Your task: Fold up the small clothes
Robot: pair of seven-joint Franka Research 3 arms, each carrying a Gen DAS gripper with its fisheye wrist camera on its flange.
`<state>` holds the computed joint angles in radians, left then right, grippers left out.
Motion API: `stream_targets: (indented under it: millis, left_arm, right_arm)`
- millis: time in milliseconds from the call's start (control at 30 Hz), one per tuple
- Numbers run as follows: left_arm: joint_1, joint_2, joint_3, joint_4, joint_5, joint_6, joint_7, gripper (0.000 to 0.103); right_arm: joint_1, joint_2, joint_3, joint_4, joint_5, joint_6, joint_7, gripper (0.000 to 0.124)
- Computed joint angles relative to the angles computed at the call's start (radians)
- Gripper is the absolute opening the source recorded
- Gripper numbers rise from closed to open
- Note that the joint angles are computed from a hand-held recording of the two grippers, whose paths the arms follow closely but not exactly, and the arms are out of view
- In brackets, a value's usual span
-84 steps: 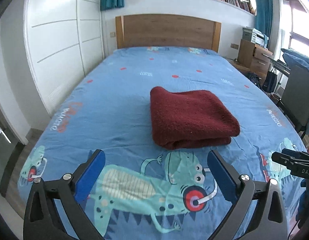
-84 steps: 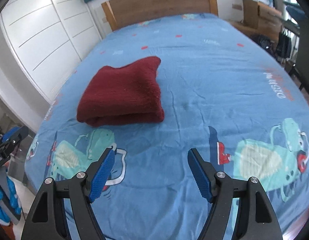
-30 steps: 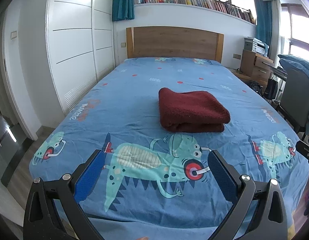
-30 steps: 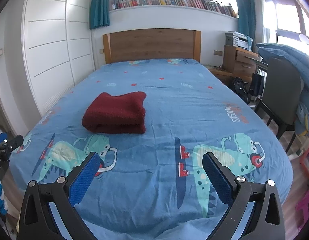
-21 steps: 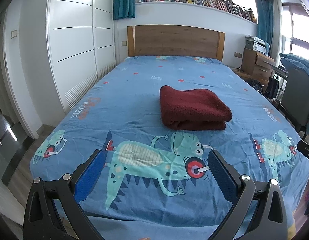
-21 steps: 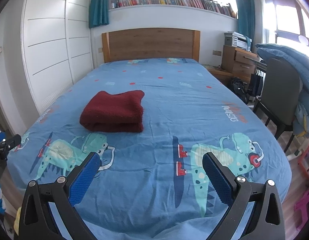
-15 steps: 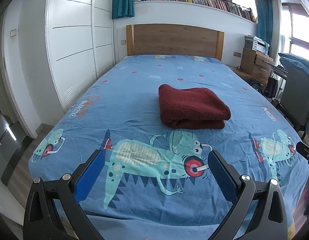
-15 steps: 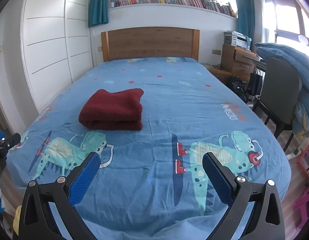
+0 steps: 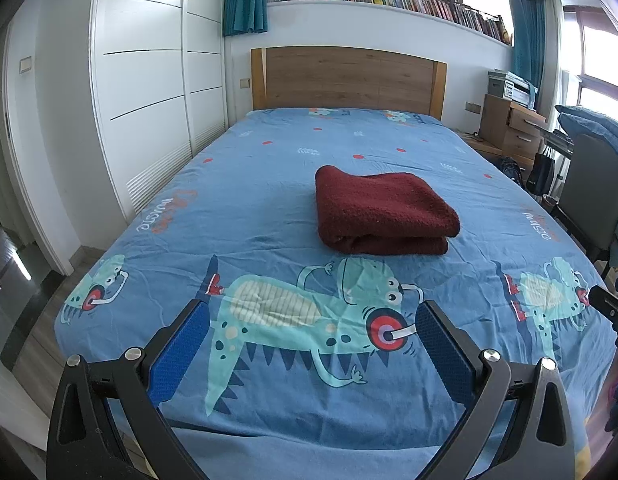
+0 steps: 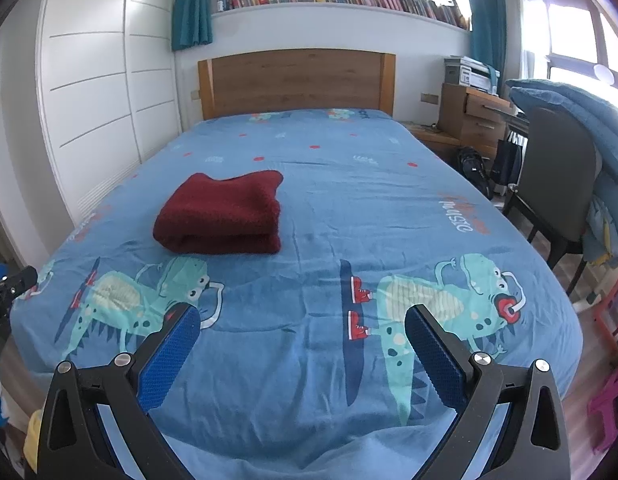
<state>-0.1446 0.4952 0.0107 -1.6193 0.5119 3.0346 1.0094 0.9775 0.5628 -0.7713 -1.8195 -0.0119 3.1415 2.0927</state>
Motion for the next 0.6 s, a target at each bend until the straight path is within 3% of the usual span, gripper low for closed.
stream_targets:
  millis: [600]
  left_arm:
    - [-0.012, -0.005, 0.005, -0.019, 0.011, 0.010, -0.006, 0.102]
  right_arm:
    - [0.006, 0.003, -0.010, -0.008, -0.012, -0.010, 0.027, 0.103]
